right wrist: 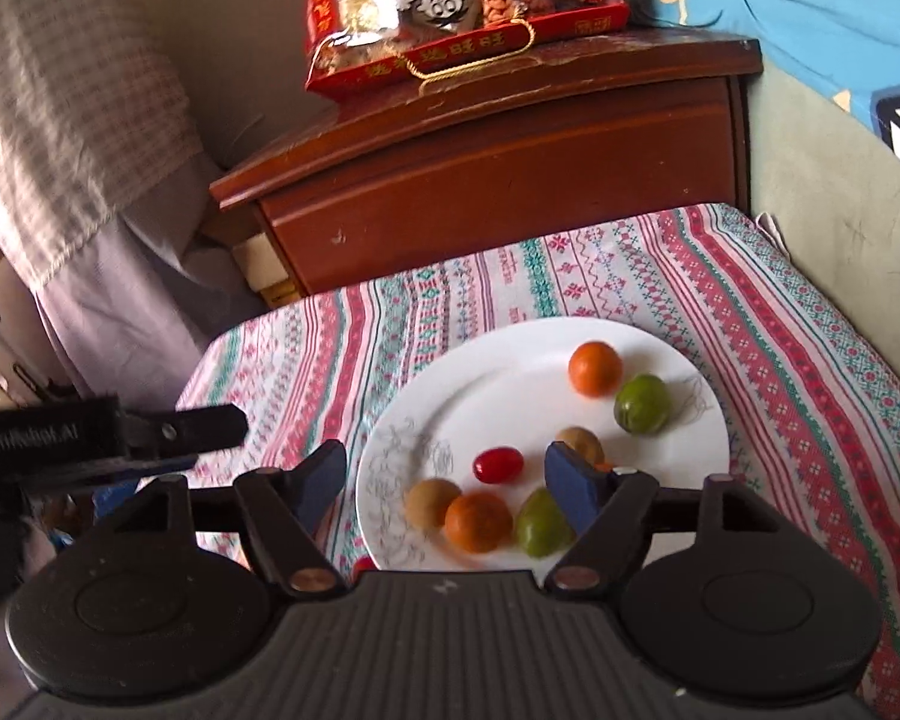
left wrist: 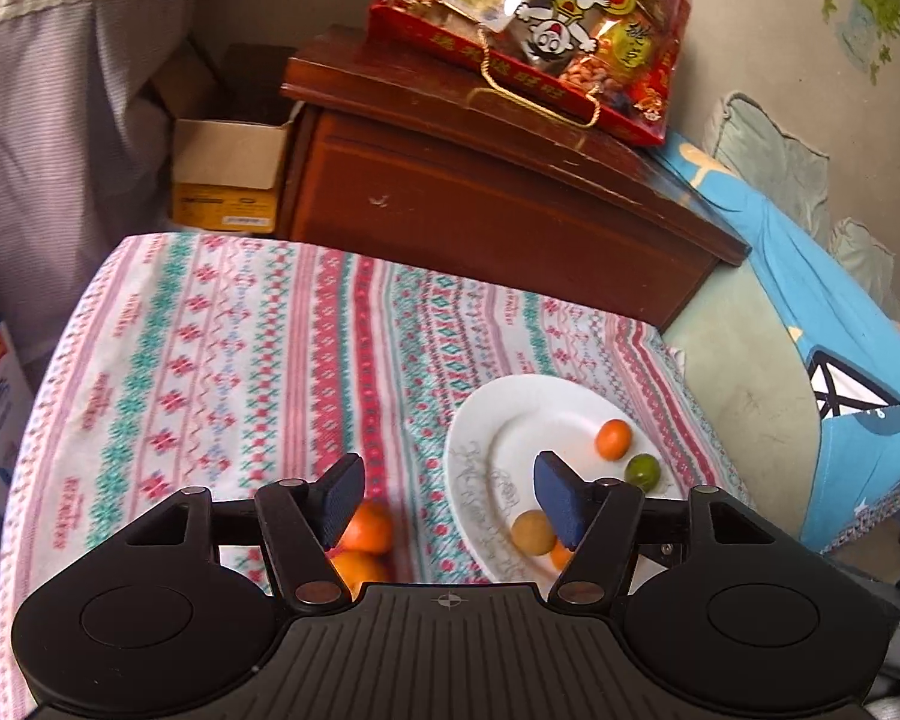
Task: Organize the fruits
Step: 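Lower the tomato onto the plate with right gripper while left gripper releases the tangerine there, then grasp a brown fruit with right gripper while left gripper moves to a tangerine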
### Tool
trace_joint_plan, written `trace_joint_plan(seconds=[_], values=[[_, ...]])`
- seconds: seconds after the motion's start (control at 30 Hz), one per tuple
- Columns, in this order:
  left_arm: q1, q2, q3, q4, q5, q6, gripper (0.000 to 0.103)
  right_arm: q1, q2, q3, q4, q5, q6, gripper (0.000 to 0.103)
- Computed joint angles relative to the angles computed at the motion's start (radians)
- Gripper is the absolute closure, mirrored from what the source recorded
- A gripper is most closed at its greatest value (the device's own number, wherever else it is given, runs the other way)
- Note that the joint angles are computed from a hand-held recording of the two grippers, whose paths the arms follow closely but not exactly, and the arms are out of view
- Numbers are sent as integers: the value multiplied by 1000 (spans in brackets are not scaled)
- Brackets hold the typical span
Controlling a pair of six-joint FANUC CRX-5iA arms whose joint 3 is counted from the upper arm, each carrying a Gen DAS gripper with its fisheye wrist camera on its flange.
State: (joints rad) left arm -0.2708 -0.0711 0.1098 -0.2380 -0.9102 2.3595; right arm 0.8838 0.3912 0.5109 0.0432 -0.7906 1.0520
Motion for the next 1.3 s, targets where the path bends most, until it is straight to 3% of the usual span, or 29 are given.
trace_joint_plan(seconds=[0.33, 0.8, 1.03, 1.3], values=[[-31, -50, -12, -90, -111, 84, 37, 56, -84, -116, 26, 21, 10, 26], [-1, -80, -82, -53, -130, 66, 37, 95, -81, -136, -5, 14, 101, 27], [2, -93, -114, -56, -120, 69, 37, 96, -60, -123, -85, 35, 208, 49], [10, -103, -130, -52, -104, 63, 37, 112, -32, -119, -48, 74, 223, 58]])
